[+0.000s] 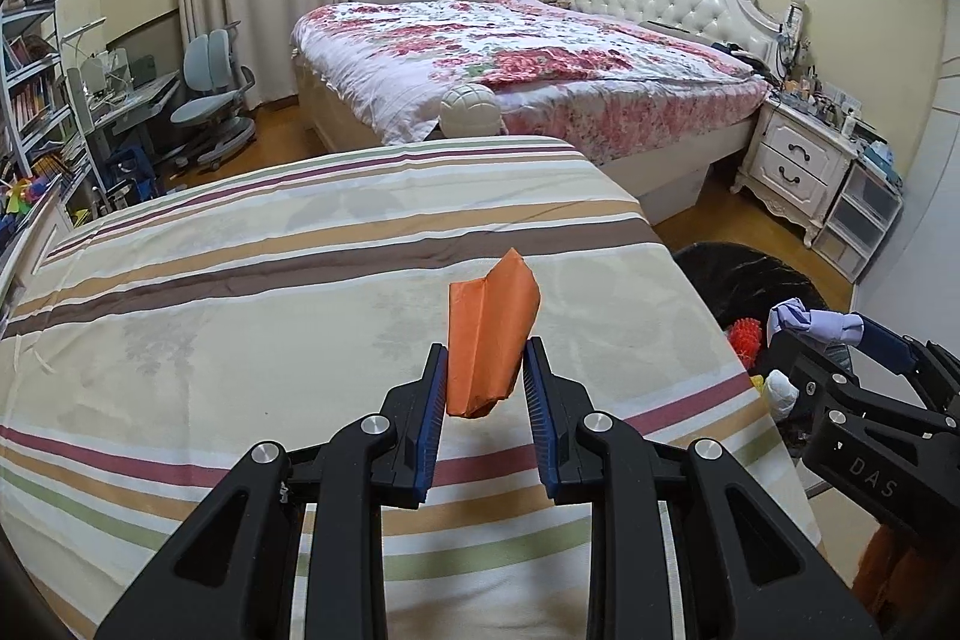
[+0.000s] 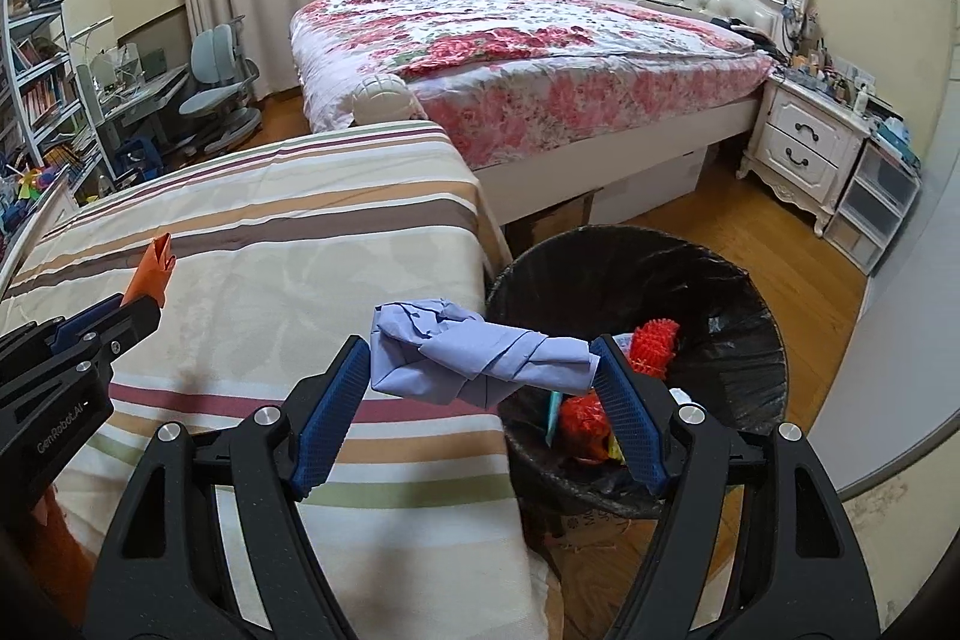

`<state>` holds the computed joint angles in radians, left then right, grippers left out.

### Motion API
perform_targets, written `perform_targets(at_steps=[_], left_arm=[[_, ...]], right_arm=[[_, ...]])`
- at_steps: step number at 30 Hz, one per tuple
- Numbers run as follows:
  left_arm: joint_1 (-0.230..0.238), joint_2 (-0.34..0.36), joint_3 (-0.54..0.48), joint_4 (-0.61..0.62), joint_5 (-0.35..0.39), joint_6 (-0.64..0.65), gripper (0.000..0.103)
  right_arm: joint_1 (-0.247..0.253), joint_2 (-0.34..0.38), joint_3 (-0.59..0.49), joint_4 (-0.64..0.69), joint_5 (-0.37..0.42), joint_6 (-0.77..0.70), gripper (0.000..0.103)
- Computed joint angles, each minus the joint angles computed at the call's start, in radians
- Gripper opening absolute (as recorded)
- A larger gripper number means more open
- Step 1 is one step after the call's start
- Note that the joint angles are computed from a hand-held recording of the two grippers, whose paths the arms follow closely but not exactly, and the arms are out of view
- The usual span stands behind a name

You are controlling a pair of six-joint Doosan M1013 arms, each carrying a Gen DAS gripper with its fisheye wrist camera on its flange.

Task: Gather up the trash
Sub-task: 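Carry the lavender cloth and orange item over the black bin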

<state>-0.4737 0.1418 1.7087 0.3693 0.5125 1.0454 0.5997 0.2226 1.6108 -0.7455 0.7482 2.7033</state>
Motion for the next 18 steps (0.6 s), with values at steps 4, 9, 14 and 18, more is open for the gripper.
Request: perform_targets(at_steps=[4,9,14,18], left_arm=[[-0.022,0.005,-0.006,0.0,-0.005,0.011,0.027],[-0.044,0.022,-0.022,-0.017,-0.008,0.044,0.027],[-0.066,0.042,-0.039,-0.029,-0.014,0.064,0.027],[-0.084,0.06,-0.057,-0.035,-0.018,0.074,0.027]], right_arm=[[-0.012,-0.018,0.022,-0.026,0.007,0.038,0.073],[-0.035,-0.038,0.049,-0.051,0.014,0.085,0.073],[-0.056,-0.053,0.073,-0.067,0.018,0.113,0.073],[-0.074,-0.06,0.082,-0.077,0.016,0.131,0.073]])
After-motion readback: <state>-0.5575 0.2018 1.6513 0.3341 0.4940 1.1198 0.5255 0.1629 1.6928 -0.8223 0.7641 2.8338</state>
